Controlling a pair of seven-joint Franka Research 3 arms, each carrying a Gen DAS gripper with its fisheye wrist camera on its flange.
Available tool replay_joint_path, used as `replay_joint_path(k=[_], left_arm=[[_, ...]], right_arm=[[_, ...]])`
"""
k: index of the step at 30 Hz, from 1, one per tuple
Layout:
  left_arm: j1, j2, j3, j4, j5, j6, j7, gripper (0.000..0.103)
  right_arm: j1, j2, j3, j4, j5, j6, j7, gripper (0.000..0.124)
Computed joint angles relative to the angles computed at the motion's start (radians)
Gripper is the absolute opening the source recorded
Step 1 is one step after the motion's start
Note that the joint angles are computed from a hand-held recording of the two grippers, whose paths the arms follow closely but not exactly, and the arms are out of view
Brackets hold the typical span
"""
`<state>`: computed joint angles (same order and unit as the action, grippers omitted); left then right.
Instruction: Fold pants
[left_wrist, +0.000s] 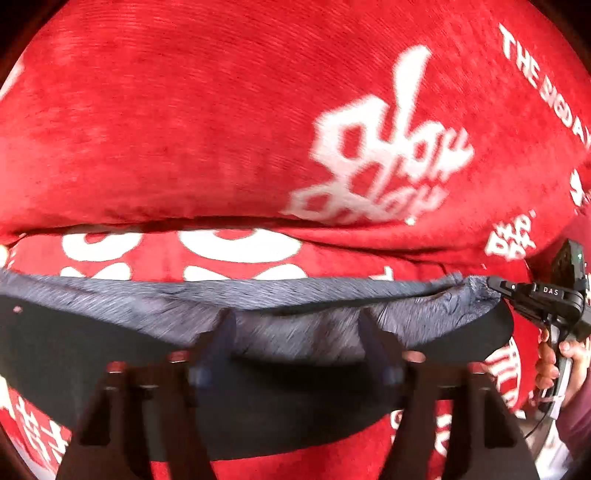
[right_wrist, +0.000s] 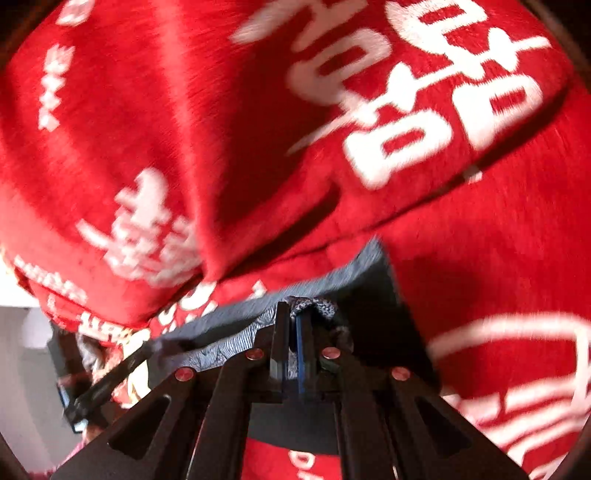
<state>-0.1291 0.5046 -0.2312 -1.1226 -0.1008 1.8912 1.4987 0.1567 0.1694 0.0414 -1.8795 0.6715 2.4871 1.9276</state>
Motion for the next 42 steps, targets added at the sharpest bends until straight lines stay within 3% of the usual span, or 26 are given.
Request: replay_joint_path(k=[3,5,6,8,12,15,18,19,21,23,27,30,35,36,37,38,40,42], left_arm=[[-0.005,-0.021,0.012,-0.038,0.031,-0.009,-0.003,0.07],[-0.019,-0.035,0.021,-0.077,0.076,-0.018,-0.004,0.07],[-0.023,-0.042,0.023,-0.094,0.092,-0.02,-0.002,0.07],[-0.033,-0.062,0.031,-0.149,0.131,-0.004,-0.012,0.07],[-0.045,-0.055,0.04,-0.192,0.179,0.008,-0.056,0.07],[-0.049,-0.036,0.041,-0.202,0.2,-0.004,-0.067,0.07],[-0.047,-0.039,0.036,-0.229,0.212,-0.018,-0.054,0.07],[-0.042,-0.052,0.034,-0.25,0.21,-0.008,-0.047,0.07],[-0.038,-0.068,0.032,-0.271,0.212,-0.003,-0.033,0.07],[-0.033,-0.082,0.032,-0.29,0.214,-0.005,-0.017,0.07],[-0.026,-0.099,0.038,-0.316,0.218,-0.013,-0.013,0.072],[-0.021,-0.108,0.038,-0.323,0.209,-0.012,-0.024,0.072],[-0.015,-0.102,0.04,-0.311,0.211,0.002,-0.01,0.072],[-0.015,-0.098,0.041,-0.309,0.214,-0.004,-0.01,0.072],[-0.014,-0.095,0.043,-0.311,0.215,-0.004,-0.011,0.072],[-0.015,-0.097,0.043,-0.319,0.217,0.005,-0.019,0.072],[-0.016,-0.108,0.042,-0.332,0.223,0.012,-0.02,0.072],[-0.011,-0.12,0.042,-0.355,0.228,0.027,0.001,0.072]], right_arm=[[-0.009,0.048,-0.011,0.049,-0.028,-0.022,0.012,0.009],[-0.001,0.048,-0.026,0.063,-0.105,-0.036,0.071,0.025],[0.002,0.035,-0.03,0.052,-0.131,-0.026,0.094,0.039],[0.01,-0.019,-0.033,-0.002,-0.17,0.016,0.128,0.045],[0.022,-0.152,-0.016,-0.159,-0.144,0.063,0.164,0.045],[0.05,-0.223,-0.002,-0.297,0.062,0.095,0.124,0.045],[0.078,-0.2,0.008,-0.342,0.159,0.122,0.112,0.045],[0.087,-0.181,0.013,-0.347,0.199,0.148,0.105,0.038],[0.097,-0.154,0.022,-0.352,0.278,0.212,0.076,0.005],[0.107,-0.151,0.031,-0.358,0.304,0.252,0.069,0.005],[0.117,-0.195,0.031,-0.401,0.292,0.219,0.081,0.005],[0.121,-0.214,0.027,-0.415,0.27,0.213,0.12,0.015],[0.147,-0.199,0.023,-0.432,0.555,0.33,-0.082,0.036],[0.146,-0.18,0.023,-0.419,0.582,0.338,-0.101,0.045],[0.145,-0.164,0.026,-0.411,0.588,0.349,-0.1,0.044],[0.145,-0.14,0.032,-0.394,0.653,0.373,-0.146,0.041],[0.135,-0.119,0.033,-0.372,0.649,0.364,-0.139,0.014],[0.127,-0.125,0.039,-0.349,0.669,0.383,-0.171,0.01]])
